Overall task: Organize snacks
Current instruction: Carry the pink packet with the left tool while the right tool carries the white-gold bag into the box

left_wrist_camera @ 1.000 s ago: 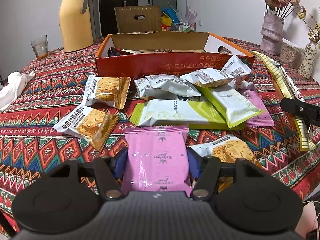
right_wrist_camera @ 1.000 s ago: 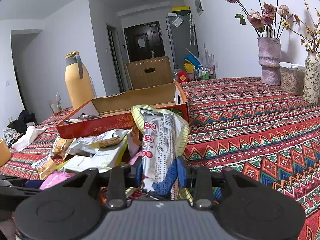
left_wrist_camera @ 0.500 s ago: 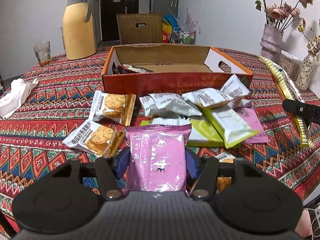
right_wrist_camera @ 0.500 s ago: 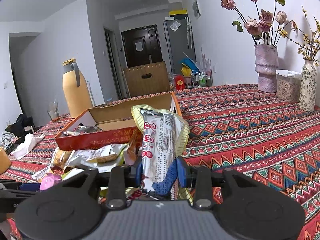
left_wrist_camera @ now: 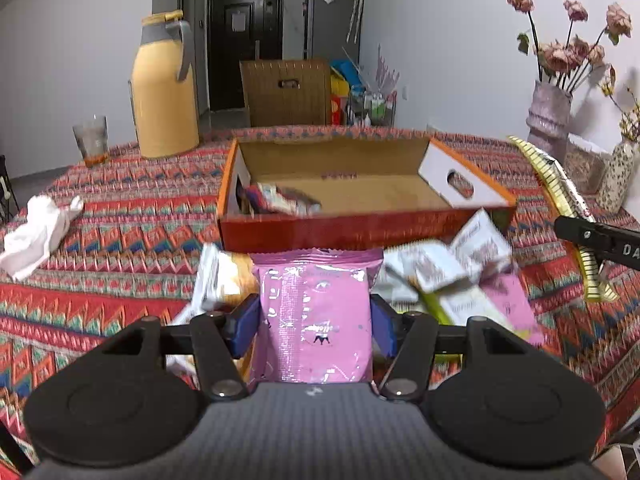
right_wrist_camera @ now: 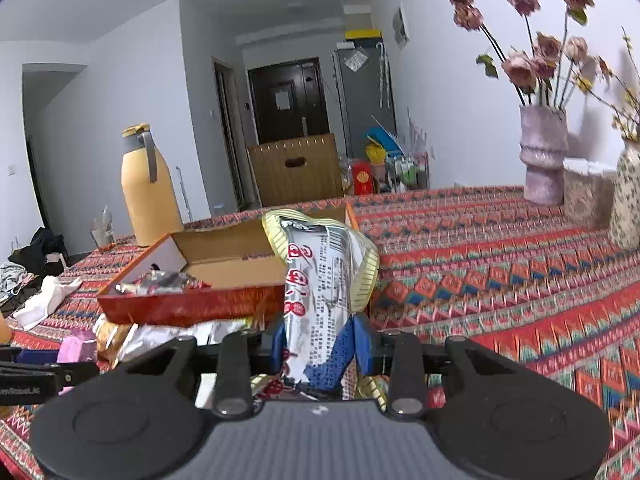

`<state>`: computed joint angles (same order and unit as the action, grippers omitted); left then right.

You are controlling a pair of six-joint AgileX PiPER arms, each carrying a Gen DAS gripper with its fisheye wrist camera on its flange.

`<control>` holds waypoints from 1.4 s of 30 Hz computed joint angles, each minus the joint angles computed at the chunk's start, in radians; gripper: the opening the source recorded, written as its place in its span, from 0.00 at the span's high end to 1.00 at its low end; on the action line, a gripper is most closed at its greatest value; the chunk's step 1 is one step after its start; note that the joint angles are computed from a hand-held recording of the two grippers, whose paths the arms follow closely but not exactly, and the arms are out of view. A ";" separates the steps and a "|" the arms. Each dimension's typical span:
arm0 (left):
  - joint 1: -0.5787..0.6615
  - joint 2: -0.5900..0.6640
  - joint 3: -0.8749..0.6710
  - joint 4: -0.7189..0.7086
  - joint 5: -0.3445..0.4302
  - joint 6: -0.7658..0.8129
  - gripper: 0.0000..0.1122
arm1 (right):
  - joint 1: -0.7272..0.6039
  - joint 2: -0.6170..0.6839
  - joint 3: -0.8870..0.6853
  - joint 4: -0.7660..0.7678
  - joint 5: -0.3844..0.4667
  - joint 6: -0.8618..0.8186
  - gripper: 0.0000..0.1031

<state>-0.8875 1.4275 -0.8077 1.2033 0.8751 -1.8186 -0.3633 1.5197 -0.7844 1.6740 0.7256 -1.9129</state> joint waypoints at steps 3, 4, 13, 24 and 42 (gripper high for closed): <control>0.019 0.003 -0.034 0.027 0.008 0.019 0.48 | 0.037 0.020 -0.042 0.027 -0.016 -0.019 0.67; 0.026 0.009 -0.049 0.034 0.013 0.028 0.48 | 0.051 0.029 -0.060 0.036 -0.022 -0.023 0.67; 0.104 0.069 -0.195 0.102 0.011 0.112 0.48 | 0.148 0.130 -0.246 0.034 -0.067 0.045 0.67; 0.287 0.253 -0.454 -0.022 -0.060 0.315 0.48 | 0.289 0.309 -0.570 -0.275 -0.203 0.404 0.67; 0.391 0.440 -0.616 -0.137 -0.064 0.440 0.47 | 0.381 0.569 -0.893 -0.810 -0.225 0.979 0.64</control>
<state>-0.4965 1.8673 -1.4235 1.0666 0.8114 -1.3784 0.0181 2.0888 -1.6771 0.8640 0.5006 -0.9338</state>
